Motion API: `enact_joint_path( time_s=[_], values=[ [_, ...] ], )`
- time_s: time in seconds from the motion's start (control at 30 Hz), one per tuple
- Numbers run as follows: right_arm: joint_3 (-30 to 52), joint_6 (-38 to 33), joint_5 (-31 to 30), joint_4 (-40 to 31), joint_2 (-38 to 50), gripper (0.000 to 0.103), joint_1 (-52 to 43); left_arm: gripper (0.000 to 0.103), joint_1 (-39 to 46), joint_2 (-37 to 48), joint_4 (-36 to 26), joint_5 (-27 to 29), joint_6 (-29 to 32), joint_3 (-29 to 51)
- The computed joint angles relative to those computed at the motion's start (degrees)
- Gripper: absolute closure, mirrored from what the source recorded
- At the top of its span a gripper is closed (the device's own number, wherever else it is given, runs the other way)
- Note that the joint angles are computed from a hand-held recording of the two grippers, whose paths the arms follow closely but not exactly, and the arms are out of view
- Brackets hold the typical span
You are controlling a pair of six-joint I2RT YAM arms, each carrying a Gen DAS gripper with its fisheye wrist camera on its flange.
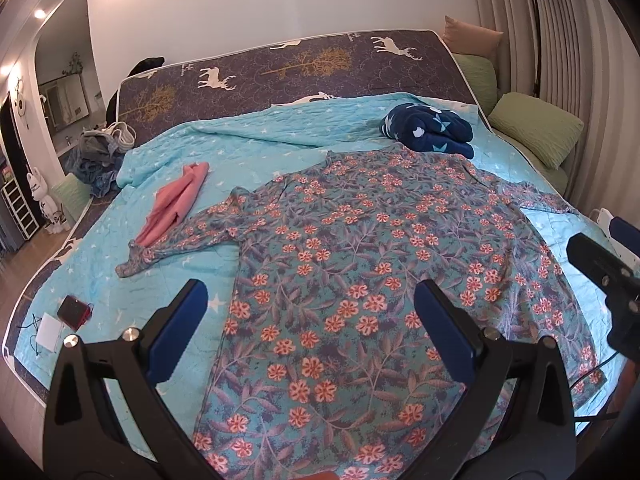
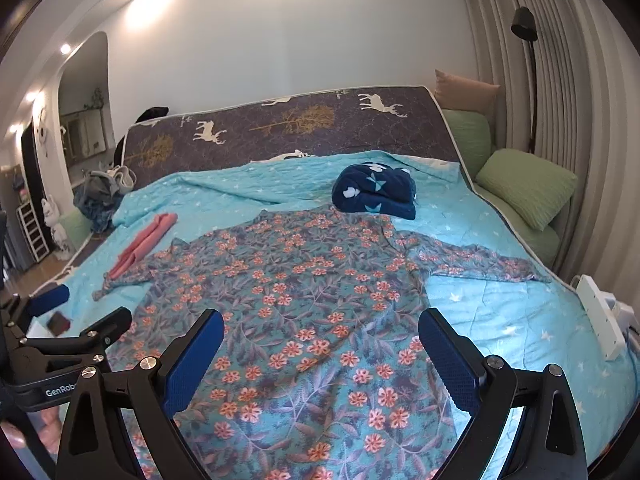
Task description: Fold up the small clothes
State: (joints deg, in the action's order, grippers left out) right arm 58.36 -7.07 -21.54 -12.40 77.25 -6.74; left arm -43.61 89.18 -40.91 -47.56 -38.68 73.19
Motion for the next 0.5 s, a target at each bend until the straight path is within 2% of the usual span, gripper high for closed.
enact_joint_path(
  time_s=[0.5],
  values=[
    [1.8, 3.4, -1.1, -0.5, 1.7, 0.003, -0.4, 0.000, 1.5, 1.2, -0.2, 2.0, 1.2, 1.5]
  ],
)
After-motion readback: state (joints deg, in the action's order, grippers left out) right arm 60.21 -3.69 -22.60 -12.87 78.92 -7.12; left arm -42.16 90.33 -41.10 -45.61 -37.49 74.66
